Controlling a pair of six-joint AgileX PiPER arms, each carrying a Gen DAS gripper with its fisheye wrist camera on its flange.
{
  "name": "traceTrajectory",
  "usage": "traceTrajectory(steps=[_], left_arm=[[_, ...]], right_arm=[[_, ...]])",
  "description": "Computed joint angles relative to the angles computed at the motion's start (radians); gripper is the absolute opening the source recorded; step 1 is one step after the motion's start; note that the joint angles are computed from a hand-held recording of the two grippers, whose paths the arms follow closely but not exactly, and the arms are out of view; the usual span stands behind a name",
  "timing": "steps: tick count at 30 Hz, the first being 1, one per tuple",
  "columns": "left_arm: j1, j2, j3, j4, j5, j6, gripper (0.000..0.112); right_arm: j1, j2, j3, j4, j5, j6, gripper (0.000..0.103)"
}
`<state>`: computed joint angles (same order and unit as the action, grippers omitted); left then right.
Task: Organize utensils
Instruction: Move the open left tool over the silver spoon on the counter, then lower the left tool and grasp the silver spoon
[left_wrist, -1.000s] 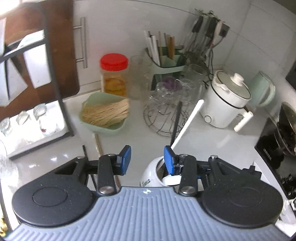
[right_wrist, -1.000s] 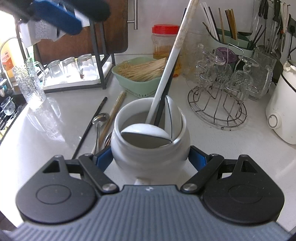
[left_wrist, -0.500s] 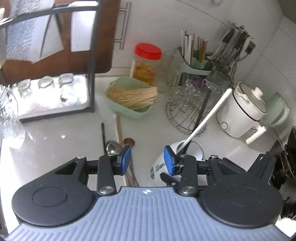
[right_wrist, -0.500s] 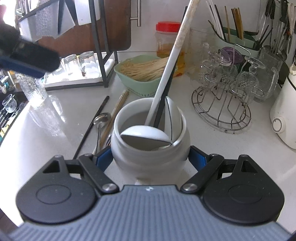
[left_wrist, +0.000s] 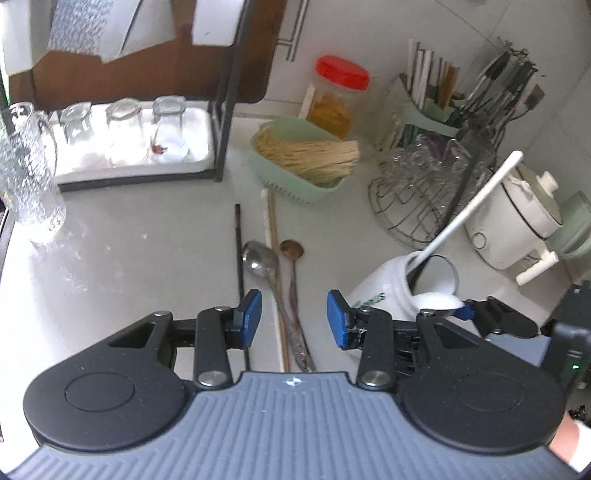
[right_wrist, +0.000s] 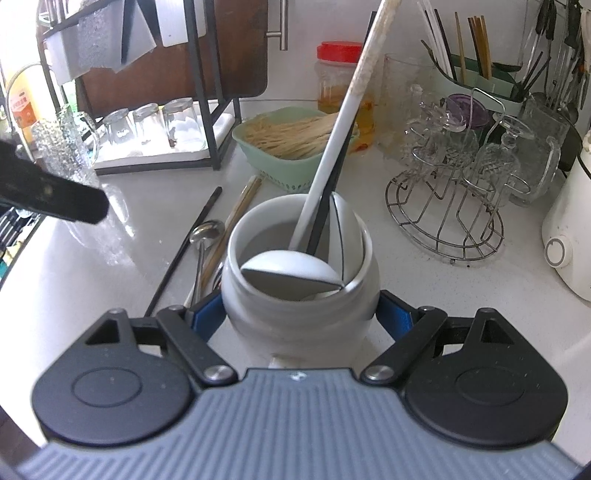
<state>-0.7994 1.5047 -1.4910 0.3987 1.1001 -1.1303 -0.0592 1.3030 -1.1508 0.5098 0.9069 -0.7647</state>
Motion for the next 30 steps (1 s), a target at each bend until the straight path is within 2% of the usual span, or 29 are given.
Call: traceTrajectory(steps=[8, 14, 17, 30], left_arm=[[0.043, 0.031, 0.101, 0.000, -0.073, -0.052, 0.044], [0.107, 0.096, 0.124, -0.036, -0.143, -0.002, 0.044], [0.132, 0.129, 0.115, -0.051, -0.186, 0.035, 0.044], [0.189, 0.269, 0.036, -0.087, -0.265, 0.069, 0.044]], right_arm=[[-0.016, 0.005, -0.015, 0.003, 0.036, -0.029, 0.090], [-0.029, -0.003, -0.014, 0.003, 0.057, -0.039, 0.089], [-0.030, -0.006, -0.017, -0.004, 0.065, -0.033, 0.089], [-0.042, -0.014, -0.005, 0.010, 0.067, -0.047, 0.089]])
